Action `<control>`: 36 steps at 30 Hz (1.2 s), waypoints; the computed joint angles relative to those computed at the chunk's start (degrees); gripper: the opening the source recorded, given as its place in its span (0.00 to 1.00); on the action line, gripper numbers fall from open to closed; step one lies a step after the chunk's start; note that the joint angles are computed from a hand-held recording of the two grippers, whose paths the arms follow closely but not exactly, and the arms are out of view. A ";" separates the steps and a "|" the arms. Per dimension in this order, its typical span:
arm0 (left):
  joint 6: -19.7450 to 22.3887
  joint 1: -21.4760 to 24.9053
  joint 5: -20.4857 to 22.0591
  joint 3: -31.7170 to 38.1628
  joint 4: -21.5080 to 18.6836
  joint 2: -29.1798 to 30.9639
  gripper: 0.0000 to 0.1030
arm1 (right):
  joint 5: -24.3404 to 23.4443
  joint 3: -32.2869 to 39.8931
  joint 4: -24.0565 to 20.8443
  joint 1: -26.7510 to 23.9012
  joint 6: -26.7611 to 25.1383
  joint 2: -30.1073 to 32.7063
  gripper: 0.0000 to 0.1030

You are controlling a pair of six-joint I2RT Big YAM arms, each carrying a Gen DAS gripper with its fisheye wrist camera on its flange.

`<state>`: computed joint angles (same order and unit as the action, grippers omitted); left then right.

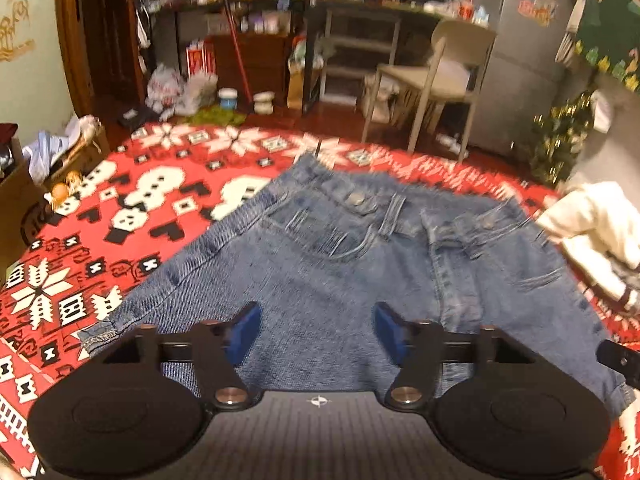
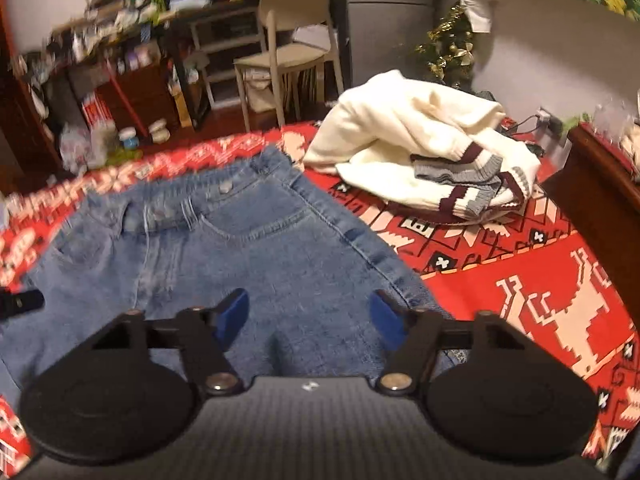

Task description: Fold clothes

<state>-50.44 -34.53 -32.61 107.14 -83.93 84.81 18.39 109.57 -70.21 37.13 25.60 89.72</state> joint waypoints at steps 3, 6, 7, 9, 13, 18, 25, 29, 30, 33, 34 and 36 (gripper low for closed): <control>0.86 1.69 2.70 -0.35 0.23 0.22 0.40 | -0.30 0.57 -0.18 0.51 -1.03 1.01 0.63; -1.36 2.92 3.32 -1.48 1.37 -0.31 0.15 | -2.96 2.24 -1.35 0.54 -0.67 2.22 0.61; -1.06 3.81 5.67 -2.20 2.46 -0.71 0.14 | -3.33 2.34 -0.86 0.73 -0.73 2.29 0.60; 0.88 4.99 10.24 -3.59 3.89 -1.34 0.05 | -2.29 2.07 0.80 1.50 -2.40 2.15 0.60; 5.00 5.52 14.45 -5.27 5.69 -2.14 0.03 | -9.31 4.00 -0.45 0.90 -4.23 3.12 0.31; 7.51 5.62 18.00 -5.24 5.70 -1.97 0.03 | -15.51 5.34 -3.83 0.17 -3.81 4.20 0.27; 7.05 4.38 18.85 -5.52 2.35 -2.64 0.03 | -18.90 4.32 -8.87 -0.83 -2.97 3.63 0.28; 6.28 5.30 18.36 -4.86 3.11 -1.84 0.03 | -17.56 5.59 -9.05 -0.41 -4.31 5.50 0.28; 5.93 5.77 18.88 -5.09 4.01 -1.98 0.03 | -17.23 5.65 -8.62 -0.35 -4.70 5.75 0.28; 4.56 7.26 20.37 -6.17 6.45 -2.63 0.03 | -16.25 5.78 -7.28 -0.18 -5.89 6.46 0.28; 3.91 7.66 20.45 -6.55 7.00 -2.78 0.03 | -16.32 5.78 -6.77 -0.34 -5.89 6.52 0.28; 2.63 8.52 20.23 -7.24 7.63 -2.98 0.03 | -16.86 5.84 -5.65 -0.93 -5.34 6.56 0.28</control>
